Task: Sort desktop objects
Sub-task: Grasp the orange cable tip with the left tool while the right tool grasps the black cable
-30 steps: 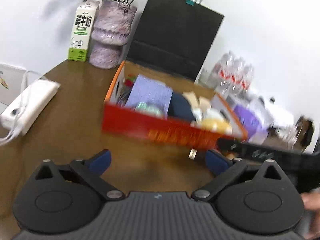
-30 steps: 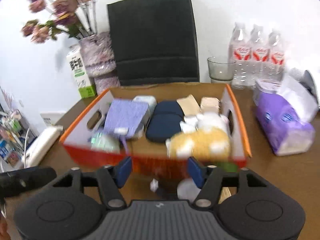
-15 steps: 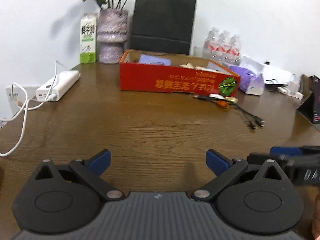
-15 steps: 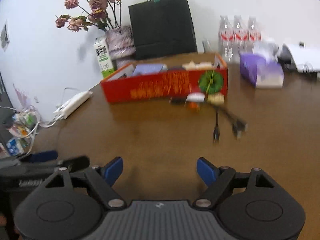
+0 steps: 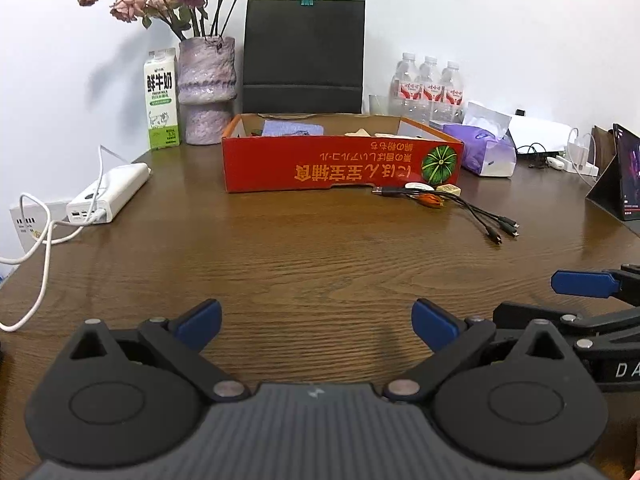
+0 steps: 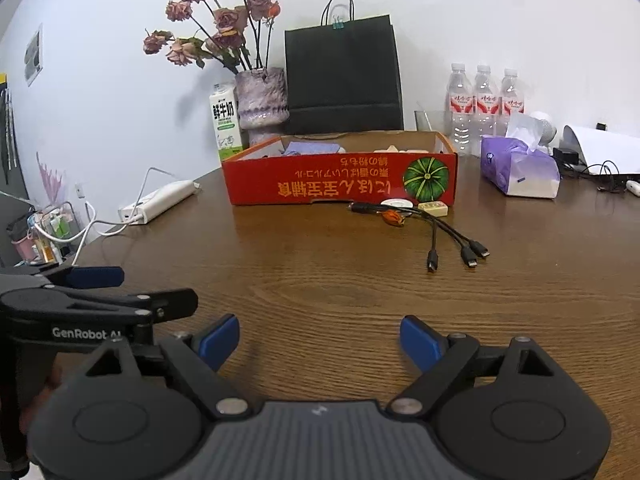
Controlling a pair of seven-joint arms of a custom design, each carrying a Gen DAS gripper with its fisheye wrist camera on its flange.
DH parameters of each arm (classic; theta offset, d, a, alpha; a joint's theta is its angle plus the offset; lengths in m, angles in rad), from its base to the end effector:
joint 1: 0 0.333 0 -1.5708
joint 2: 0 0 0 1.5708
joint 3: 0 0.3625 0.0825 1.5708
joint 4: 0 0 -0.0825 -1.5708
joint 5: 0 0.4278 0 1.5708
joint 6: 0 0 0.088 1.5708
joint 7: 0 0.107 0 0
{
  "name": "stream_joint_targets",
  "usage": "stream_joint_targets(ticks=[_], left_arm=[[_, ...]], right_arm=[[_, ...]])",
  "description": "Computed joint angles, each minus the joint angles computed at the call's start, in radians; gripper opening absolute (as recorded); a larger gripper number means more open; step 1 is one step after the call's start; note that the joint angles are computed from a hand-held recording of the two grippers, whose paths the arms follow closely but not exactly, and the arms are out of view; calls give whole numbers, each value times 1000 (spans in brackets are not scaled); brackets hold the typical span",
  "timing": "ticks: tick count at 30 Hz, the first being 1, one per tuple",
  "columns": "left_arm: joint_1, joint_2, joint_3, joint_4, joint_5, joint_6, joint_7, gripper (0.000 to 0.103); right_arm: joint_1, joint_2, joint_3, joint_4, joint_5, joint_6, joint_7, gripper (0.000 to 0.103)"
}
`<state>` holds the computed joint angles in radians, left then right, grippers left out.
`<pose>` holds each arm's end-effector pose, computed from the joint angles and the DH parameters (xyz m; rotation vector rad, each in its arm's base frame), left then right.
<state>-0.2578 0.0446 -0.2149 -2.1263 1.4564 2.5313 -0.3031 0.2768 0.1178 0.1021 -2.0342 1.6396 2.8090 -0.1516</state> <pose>0.5412 -0.2875 0.4417 -1.7702 1.3460 -0.7748 0.6075 0.1882 0.4431 -1.8882 0.9529 -0.4018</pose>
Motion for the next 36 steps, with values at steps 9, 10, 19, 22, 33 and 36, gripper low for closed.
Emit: stream_joint_targets(ticks=[9,10,19,22,33,36], left_arm=[[0,2,0,2,1,7,5,103],[0,3,0,3,-1,8,8,103],[0,12,5,16,-22,3,23,103],[17,53,22,69,-33,69,82,103],[59,366,92,456,-437,306,495,101],[72,438,84,527,-506,389,610,98]], right_arm=[[2,10,5,4,-43,20,34,89],[0,11,5,5,-52,15,44,90],[-13,25,5,24,-183,2,207,92],[-39,59,6,87,-160,-43,163,92],[6,456,-66,621,-698,-41,640,62],[-10,522,-52,717,-778,-63,669,51]])
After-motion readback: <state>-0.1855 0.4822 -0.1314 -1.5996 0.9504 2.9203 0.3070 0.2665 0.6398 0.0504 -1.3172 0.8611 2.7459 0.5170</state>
